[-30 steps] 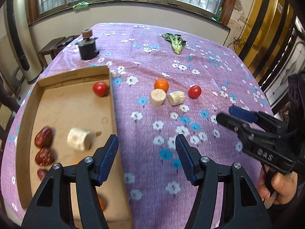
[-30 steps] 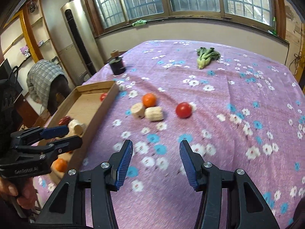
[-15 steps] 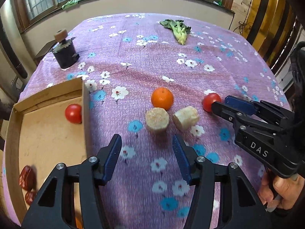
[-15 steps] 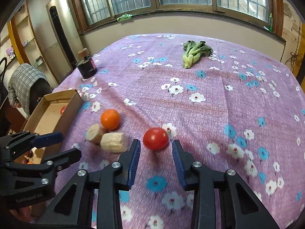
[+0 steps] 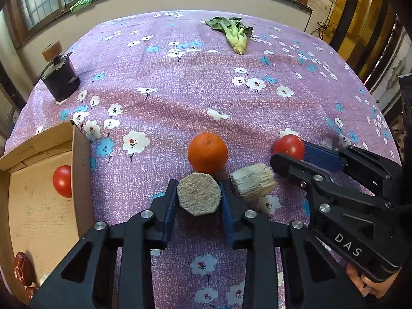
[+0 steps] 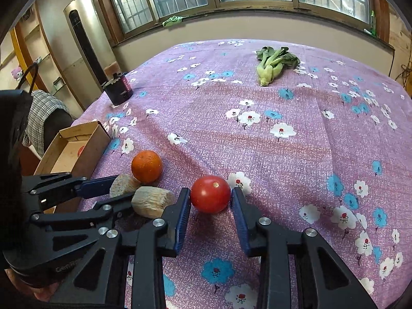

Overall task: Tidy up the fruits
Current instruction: 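Grasp a beige round slice with the left gripper while the right gripper grasps a red tomato, then lift the beige slice and tomato and carry them toward the tray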

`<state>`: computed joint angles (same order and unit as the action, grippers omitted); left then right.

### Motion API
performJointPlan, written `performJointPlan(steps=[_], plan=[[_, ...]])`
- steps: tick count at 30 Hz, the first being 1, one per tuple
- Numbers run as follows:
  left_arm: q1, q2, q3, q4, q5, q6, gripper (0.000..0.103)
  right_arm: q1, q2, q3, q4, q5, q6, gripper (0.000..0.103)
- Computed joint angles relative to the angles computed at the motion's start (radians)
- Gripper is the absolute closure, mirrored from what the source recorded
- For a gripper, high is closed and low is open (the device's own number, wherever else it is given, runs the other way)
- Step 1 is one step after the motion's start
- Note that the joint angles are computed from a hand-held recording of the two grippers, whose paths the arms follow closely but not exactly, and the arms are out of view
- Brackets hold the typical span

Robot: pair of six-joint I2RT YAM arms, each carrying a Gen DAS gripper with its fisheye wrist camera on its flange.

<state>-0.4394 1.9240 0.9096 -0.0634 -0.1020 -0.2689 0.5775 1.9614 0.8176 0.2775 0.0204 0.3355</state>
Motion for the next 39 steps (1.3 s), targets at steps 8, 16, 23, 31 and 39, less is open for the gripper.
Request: performJointPlan(steps=[8,16,23,31,39], plan=[[-0.007,-0.072,-0.080,0.045,0.033,-0.012,0.075,-0.004,-0.065,-0.068,0.028,-0.015,0.024,0.072],[-0.037,-0.264,-0.246,0.076,0.041,-0.066,0.075,0.029,-0.264,-0.232,0.063,-0.009,0.086,0.072],[-0.076,-0.468,-0.362,0.037,-0.004,-0.105,0.075,0.124,-0.407,-0.305,0.024,0.042,0.119,0.072],[-0.075,-0.696,-0.457,-0.045,-0.045,-0.107,0.075,0.249,-0.489,-0.312,-0.043,0.117,0.170,0.073],[-0.023,-0.917,-0.535,-0.150,-0.044,-0.102,0.075,0.370,-0.517,-0.270,-0.106,0.187,0.207,0.073]])
